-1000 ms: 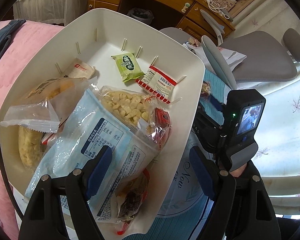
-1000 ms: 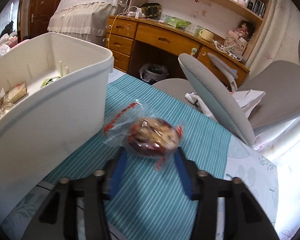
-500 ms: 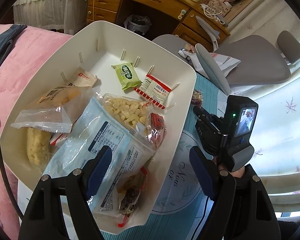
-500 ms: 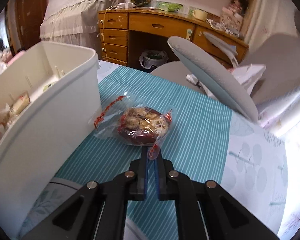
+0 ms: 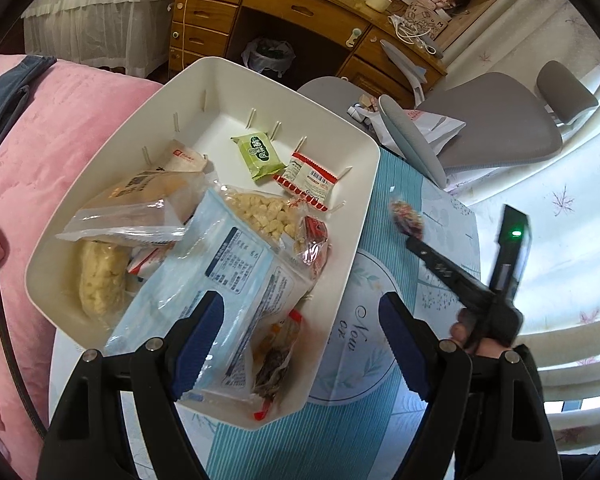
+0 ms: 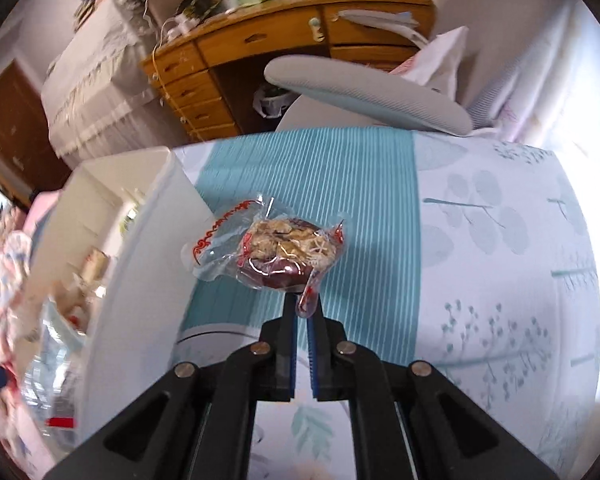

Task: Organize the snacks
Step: 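Carry the nut bag over the white tray and open the right tool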

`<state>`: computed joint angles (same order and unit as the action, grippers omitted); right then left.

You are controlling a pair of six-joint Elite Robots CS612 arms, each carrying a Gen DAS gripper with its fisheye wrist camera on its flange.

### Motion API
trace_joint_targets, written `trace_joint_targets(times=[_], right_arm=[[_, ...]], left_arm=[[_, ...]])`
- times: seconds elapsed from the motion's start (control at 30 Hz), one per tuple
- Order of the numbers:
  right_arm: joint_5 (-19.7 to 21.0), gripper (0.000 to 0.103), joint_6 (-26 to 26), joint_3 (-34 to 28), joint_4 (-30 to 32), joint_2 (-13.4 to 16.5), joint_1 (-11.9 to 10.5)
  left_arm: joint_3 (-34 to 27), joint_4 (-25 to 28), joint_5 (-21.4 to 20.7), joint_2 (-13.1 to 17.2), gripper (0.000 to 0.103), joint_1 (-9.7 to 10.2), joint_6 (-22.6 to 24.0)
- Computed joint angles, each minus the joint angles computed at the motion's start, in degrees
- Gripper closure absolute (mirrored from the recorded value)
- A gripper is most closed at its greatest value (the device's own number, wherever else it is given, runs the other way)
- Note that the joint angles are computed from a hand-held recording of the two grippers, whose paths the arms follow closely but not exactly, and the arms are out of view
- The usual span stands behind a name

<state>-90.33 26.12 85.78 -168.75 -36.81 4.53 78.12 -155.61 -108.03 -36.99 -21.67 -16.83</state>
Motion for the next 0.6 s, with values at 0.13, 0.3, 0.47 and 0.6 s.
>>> trace_joint_targets(times=[0.13,0.3,0.47,0.6], right_arm=[[1.14,0.099,3.51,1.98,-1.94,-1.91,0.13],[1.21,0.099,7.01,3.42,-5.92,-3.42,1.45],[1.47,0.099,10.32,3.6,-8.37,-3.69,3.55],[0.65,0.099,11.69,2.37,-9.3,-2.98,5.64]], left_arm=[[0.52,0.64,-0.62,-0.28,0.024,0.56,1.22],[1.69,1.83,-1.13,-0.92,0.024,1.65,3.47],[2.65,3.18,-1.24,-1.67,0.024,3.05,6.43],[3.5,3.59,-2.2,-2.32,0.024,4.25,9.15]])
